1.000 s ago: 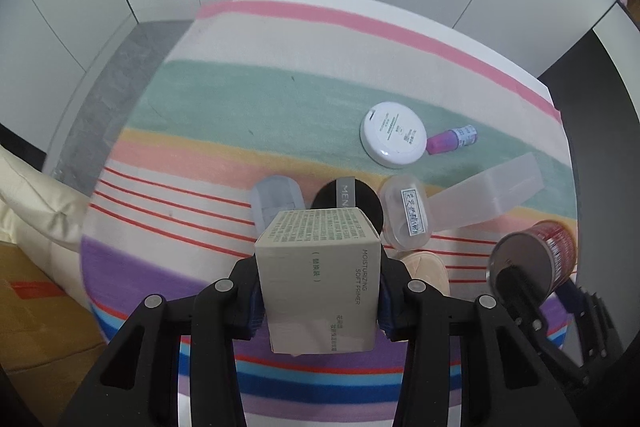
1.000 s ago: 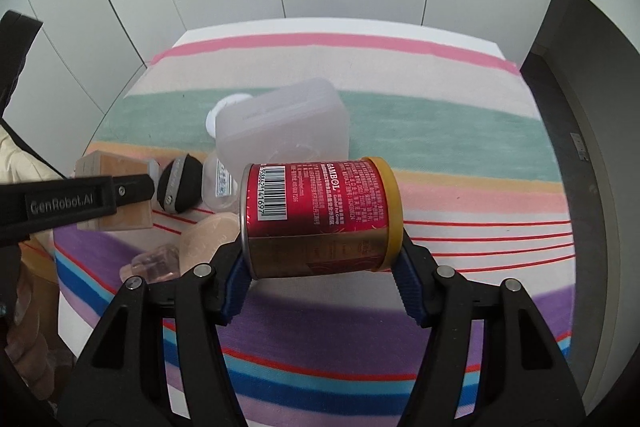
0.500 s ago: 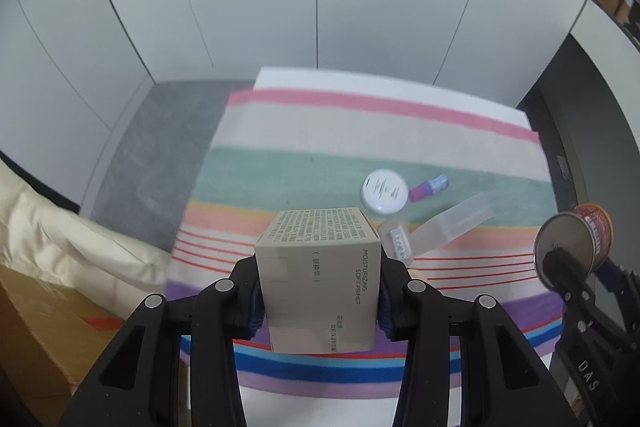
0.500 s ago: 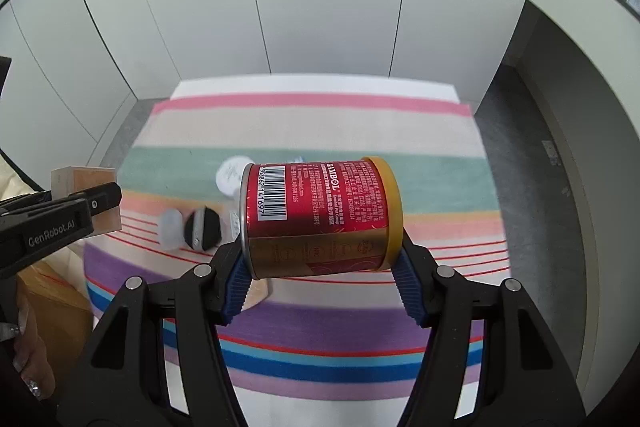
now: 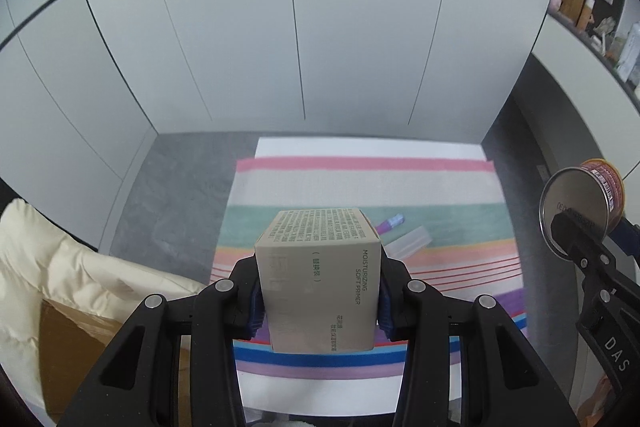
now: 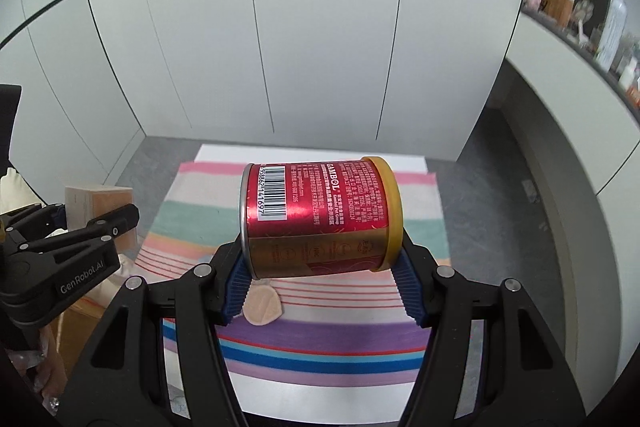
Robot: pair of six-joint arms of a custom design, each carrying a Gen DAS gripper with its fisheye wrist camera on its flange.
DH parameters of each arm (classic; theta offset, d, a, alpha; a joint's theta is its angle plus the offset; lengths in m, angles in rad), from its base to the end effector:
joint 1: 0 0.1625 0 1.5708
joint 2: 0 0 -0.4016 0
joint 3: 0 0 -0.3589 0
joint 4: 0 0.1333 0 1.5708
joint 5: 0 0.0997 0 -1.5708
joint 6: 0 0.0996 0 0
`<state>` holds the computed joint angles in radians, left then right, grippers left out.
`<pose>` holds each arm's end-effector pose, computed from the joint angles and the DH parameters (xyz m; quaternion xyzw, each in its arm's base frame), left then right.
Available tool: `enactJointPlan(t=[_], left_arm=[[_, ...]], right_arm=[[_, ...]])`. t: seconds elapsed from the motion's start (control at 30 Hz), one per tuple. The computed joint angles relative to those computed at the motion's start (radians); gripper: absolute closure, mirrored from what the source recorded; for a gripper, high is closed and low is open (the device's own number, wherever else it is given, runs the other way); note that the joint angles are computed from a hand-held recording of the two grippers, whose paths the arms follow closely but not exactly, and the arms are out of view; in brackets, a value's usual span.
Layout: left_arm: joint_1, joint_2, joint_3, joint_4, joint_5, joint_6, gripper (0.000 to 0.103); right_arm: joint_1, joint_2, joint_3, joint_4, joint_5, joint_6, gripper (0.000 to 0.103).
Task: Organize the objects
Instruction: 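Lift the beige box and red can and carry both toward the cardboard box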
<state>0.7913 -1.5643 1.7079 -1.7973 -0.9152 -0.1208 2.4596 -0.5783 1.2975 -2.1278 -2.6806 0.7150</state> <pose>-0.1880 -0.4662 0.4423 0.2933 0.8994 -0.1753 0.2726 0.5693 -0.4055 0.0858 0.1160 -0.8403 0.3295 0.4146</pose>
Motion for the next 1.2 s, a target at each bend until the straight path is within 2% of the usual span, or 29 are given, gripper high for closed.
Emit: enactJointPlan(t=[0.13, 0.23, 0.43, 0.7, 0.93, 1.2], left_arm=[[-0.045, -0.018, -0.054, 0.055, 0.002, -0.019, 0.059], [-0.076, -0.028, -0.088, 0.084, 0.009, -0.032, 0.059], [-0.117, -0.055, -0.123, 0.14, 0.003, -0.061, 0.059], [-0.122, -0.07, -0.137, 0.174, -0.003, -0.083, 0.059], [-0.135, -0.1, -0.131, 0.193, 0.0, -0.086, 0.059], [-0.185, -0.223, -0.063, 0.239, 0.01, -0.08, 0.059]], right_arm=[[0.035, -0.006, -0.061, 0.068, -0.005, 0.021, 0.039], [0.059, 0.001, -0.113, 0.132, -0.034, 0.045, 0.039], [0.09, 0.011, -0.182, 0.172, -0.05, 0.044, 0.039], [0.113, 0.008, -0.202, 0.216, -0.049, 0.065, 0.039], [0.132, -0.003, -0.191, 0.251, -0.05, 0.117, 0.039], [0.16, -0.038, -0.134, 0.291, -0.045, 0.186, 0.039]])
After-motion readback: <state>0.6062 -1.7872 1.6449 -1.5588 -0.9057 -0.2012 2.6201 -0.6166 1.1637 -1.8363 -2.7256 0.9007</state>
